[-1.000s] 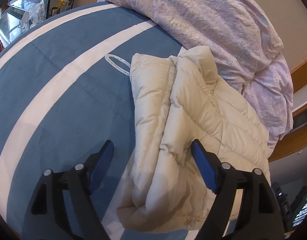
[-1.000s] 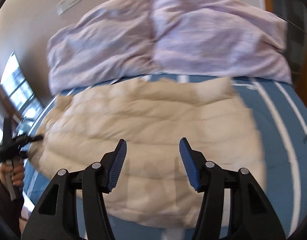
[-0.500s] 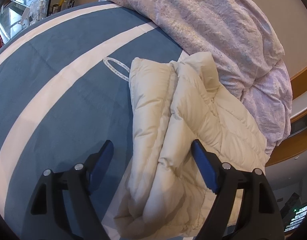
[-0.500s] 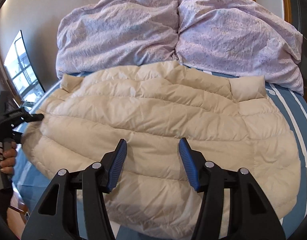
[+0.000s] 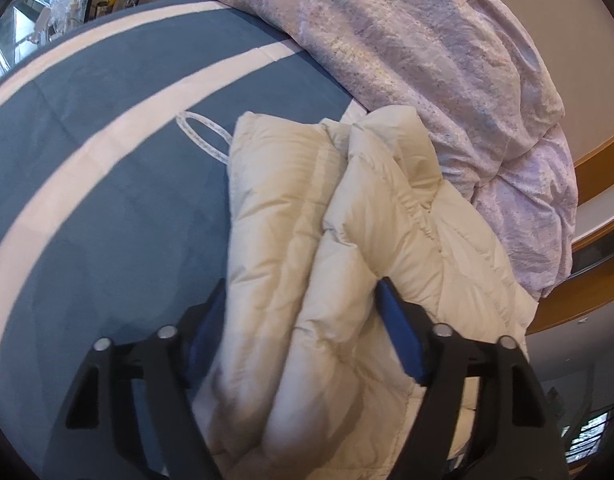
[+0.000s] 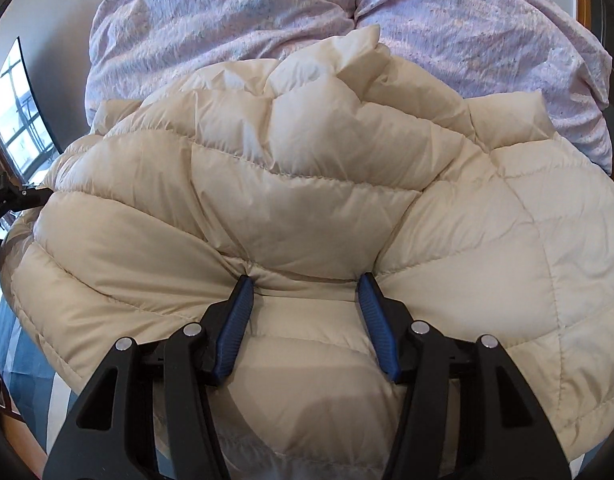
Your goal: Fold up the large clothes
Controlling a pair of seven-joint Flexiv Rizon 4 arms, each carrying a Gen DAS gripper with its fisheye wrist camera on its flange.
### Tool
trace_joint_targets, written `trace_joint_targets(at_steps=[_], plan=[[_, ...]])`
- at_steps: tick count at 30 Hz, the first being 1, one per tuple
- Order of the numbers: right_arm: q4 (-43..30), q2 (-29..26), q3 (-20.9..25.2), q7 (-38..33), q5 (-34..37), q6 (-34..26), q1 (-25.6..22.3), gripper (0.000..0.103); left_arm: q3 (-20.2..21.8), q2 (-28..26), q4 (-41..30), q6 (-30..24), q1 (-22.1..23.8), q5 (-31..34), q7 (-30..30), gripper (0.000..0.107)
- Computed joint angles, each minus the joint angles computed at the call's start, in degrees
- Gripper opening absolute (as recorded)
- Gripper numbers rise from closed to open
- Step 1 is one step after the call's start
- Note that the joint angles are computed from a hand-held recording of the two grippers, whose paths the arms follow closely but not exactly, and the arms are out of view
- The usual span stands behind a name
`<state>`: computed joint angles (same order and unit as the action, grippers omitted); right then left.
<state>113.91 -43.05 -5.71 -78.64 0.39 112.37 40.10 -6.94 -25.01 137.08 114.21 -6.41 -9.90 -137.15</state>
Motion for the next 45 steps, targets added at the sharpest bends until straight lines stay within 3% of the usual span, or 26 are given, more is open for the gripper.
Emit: trace_joint_targets(at_steps=[3, 8, 11, 21, 27, 32, 39, 45], plan=[[-0.13, 0.02, 0.32, 0.17, -0.09, -0.23, -0.31, 0.057, -0.67, -0.53, -0.58, 0.26, 0.45, 0.52, -0.37, 0.057], [-0.10, 0.03, 0.55, 0.28, -0.47, -0.31, -0.68, 0.057, -2.30, 0.10, -0.50, 3.04, 2.33, 3.00, -1.62, 0.026], [-0.14, -0.06, 0.58, 0.36, -0.41, -0.14, -0.68, 0.057, -2.07, 1.52, -0.69, 4.60, 1.86, 3.86, -1.80, 0.021], [-0.38, -0.33, 2.53, 0.30, -2.21, 0.02, -3.14, 0.057, -4.62, 4.69, -6.45, 6.25, 1.11, 8.34, -1.79, 0.019], [-0.29, -0.22, 3.10, 0.28, -2.91, -0.08, -3.79, 0.057, -10.41, 3.40, -12.54, 3.65, 3.75, 13.94, -2.10, 0.019], [-0.31, -0.14, 3.70, 0.48, -3.43, -0.20, -4.49, 0.057, -16.47, -0.90, -19.37, 0.84, 5.23, 17.09, -0.72, 0.019], [-0.49, -0.05, 9.40, 2.05, -7.51, -0.40, -11.21, 0.057, -19.16, -7.24, -27.66, -2.65, 1.86, 13.63, 4.29, 0.019], [0.09, 0.51, 13.44, 2.92, -12.53, -0.38, -17.14, 0.056, -16.50, -11.06, -32.39, -5.39, -3.76, 7.09, 7.53, 0.020]])
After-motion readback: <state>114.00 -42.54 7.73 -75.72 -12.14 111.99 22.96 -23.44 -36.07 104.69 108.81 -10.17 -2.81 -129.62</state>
